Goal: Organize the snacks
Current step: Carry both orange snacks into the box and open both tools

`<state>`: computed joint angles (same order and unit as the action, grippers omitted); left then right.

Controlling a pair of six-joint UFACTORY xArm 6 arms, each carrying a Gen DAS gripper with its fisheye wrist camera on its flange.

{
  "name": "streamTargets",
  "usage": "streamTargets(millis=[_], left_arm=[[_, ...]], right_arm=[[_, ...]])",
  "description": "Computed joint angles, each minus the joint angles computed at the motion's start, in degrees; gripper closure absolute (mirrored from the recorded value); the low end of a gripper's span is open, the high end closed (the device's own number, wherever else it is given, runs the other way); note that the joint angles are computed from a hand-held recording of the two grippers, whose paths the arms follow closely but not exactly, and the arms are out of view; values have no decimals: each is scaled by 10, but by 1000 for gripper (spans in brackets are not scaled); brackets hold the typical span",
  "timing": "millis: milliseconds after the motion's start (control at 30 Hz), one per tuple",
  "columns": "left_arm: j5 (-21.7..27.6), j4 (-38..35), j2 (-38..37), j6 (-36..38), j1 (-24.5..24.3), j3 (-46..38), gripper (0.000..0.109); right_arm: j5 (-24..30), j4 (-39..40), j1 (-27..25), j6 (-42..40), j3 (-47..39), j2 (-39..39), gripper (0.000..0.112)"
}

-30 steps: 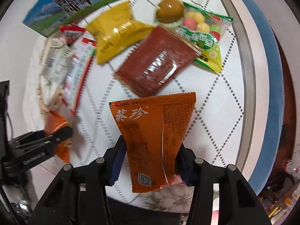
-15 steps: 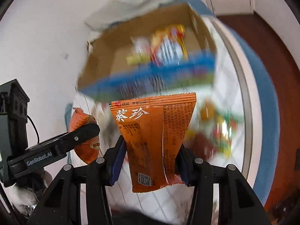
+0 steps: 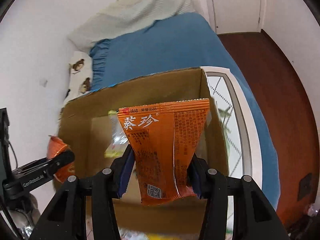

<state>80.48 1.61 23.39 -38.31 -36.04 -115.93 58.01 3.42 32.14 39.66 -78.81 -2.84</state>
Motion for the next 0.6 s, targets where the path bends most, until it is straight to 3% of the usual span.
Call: streamTargets(millis=[67, 133, 167, 200, 600], left_arm=[[29, -3, 49, 5, 11, -59, 59], [63, 21, 90, 4, 11, -114, 46], [69, 27, 104, 8, 11, -130, 28], [65, 29, 108, 10, 12, -132, 17], [-22, 6, 44, 21, 8, 8, 17]], right_arm=[[-4, 0, -8, 8, -11, 24, 52], [16, 11, -14, -3, -30, 50, 15], [5, 14, -14, -3, -15, 45, 15], [7, 12, -14, -1, -16, 48, 15], [25, -44, 6, 22, 0, 44, 15]])
